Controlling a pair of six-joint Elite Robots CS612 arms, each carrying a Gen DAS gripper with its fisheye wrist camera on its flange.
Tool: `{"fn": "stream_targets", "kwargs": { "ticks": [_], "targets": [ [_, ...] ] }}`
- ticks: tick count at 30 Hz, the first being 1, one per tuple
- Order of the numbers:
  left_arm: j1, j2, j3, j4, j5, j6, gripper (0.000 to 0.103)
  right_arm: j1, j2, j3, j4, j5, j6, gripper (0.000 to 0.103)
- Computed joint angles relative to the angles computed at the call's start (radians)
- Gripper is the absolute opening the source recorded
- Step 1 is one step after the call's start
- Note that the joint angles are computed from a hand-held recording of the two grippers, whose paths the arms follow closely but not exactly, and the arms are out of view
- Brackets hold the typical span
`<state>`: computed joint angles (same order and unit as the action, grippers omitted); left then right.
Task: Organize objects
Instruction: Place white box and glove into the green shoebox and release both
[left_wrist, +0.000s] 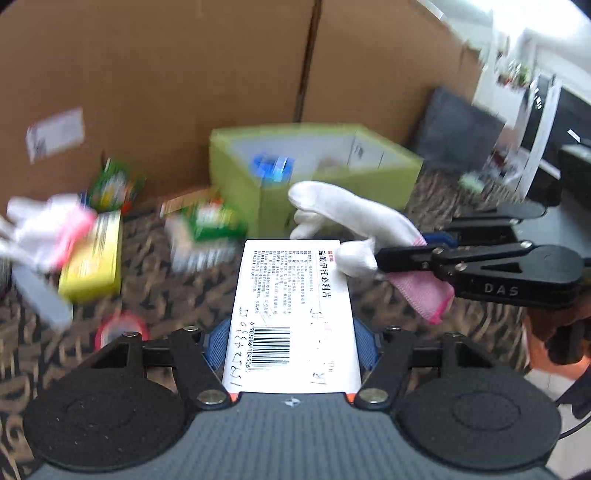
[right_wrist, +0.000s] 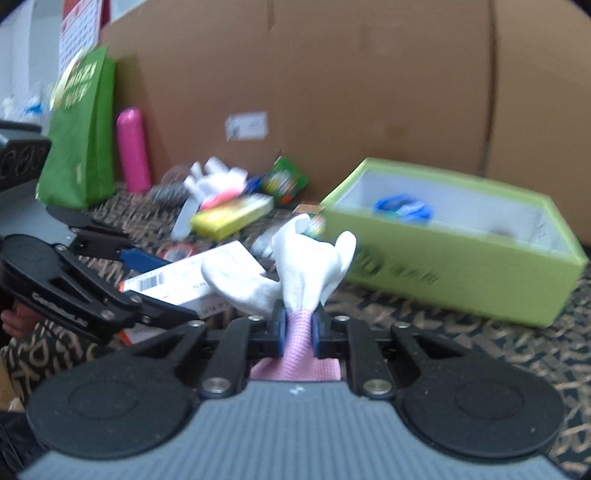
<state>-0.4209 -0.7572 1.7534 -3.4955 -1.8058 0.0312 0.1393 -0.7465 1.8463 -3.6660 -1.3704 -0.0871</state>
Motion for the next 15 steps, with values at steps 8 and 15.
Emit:
{"fn": "stream_targets", "kwargs": {
  "ticks": [8,15],
  "targets": [
    [-0.022,0.026,-0.155,-0.001,-0.044,-0.075,0.068,-0.036,-0.027,-0.027,-0.070,-0.141,-0.002,0.013],
    [-0.053,0.109,-0.353,0.096,-0.008,-0.142,0.068,-0.062,0.005,-0.120,-0.059,-0.256,-0.052,0.013]
  ]
}}
